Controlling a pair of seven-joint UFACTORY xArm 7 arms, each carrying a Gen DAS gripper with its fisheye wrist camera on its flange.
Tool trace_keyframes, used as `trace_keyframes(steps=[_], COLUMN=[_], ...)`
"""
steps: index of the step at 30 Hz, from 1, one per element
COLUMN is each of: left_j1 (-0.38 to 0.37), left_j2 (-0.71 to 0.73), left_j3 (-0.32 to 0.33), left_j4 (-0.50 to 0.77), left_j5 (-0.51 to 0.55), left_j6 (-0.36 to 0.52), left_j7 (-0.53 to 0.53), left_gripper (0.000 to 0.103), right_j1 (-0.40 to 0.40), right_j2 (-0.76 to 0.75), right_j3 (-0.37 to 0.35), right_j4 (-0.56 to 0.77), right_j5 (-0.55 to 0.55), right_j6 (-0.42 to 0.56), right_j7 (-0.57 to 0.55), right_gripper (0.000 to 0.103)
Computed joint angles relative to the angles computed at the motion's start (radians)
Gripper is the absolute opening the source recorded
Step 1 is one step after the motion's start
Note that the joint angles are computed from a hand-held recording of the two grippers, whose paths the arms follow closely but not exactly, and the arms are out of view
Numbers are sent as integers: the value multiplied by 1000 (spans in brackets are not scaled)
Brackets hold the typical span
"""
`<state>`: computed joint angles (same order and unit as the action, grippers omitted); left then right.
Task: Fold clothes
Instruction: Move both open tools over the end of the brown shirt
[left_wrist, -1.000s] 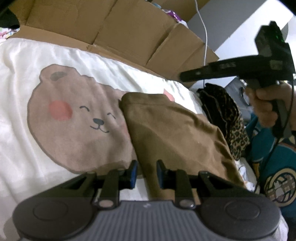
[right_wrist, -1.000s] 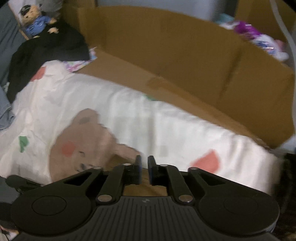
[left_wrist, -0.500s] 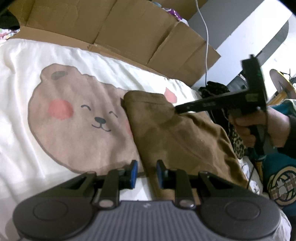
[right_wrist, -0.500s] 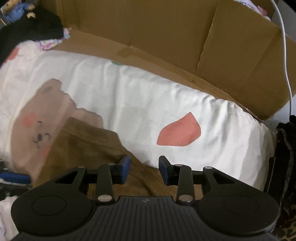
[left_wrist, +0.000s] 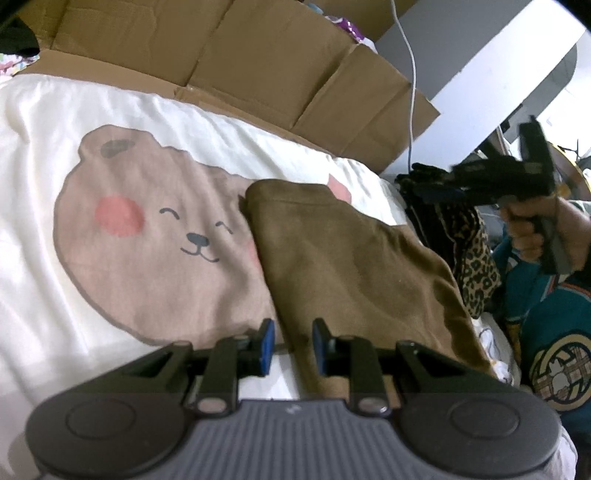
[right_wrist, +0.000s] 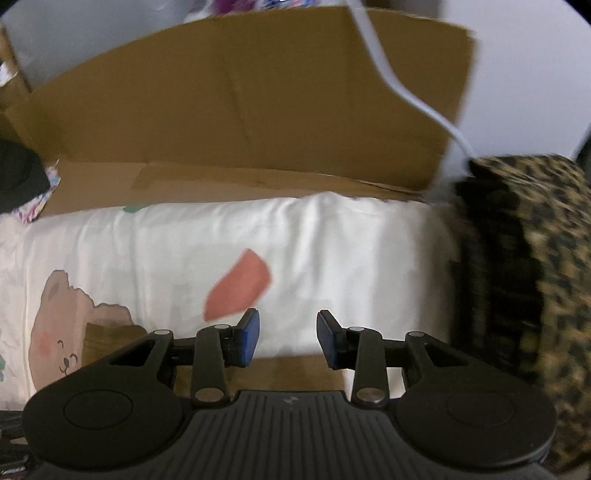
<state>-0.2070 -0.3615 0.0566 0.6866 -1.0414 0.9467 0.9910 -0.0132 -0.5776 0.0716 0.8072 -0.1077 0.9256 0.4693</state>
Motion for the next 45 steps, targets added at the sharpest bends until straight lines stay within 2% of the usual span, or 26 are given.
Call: trace_keyframes(steps=[7,13,16,19,21,22,28,35,36,38,39,42,45], left_j1=[-2,-7,-8,-11,-12,-12,-7,-2,-2,-2,-2,-1,1], left_j2=[-7,-14,-16,-18,-17,-16,-10,-3,-2,-2,-2,-3,-3], left_j3=[-4,-2,-1,0,0,1,5,3,2,1,1,1,2], left_j4=[-11,-17,-21,-25,-25,-25,-20,-19,-19,-19,-19,-20,-18], left_j5=[10,9,12,13,12,12,11,7,8,8,9,11,11], left_j6=[-11,-16,-20,-21,-23,-21,-11,-8,-8,-6,-4,-2,3], left_j7=[-4,1,7,14,18,17,14,15,15,15,16,18,16], left_gripper=[23,23,23,23,23,23,23,23,23,23,23,23,23], right_j1=[15,37,40,67,63,55,15,7,2,0,1,-11,-22], right_j2=[-198,-389,-403,-352,-347,-352,-344,-253,-248,-237,-232,-212,-208], right_j3=[6,11,7,-24,-28,-28,-31,-56,-65,-86,-100,-118,-108], right_j4=[-13,-123,-138,-85,-81,-94,-240,-230,-233,-240,-245,-242,-233], right_j5=[24,89,112,140,149,157,203,177,183,206,225,263,249], right_j6=[227,382,429,454,413,376,152,86,74,53,41,57,52], right_j7=[-18,16,29,-24,-35,-24,76,40,43,43,43,66,60], right_gripper=[42,42,42,43,51,60,58,58,55,39,35,28,14])
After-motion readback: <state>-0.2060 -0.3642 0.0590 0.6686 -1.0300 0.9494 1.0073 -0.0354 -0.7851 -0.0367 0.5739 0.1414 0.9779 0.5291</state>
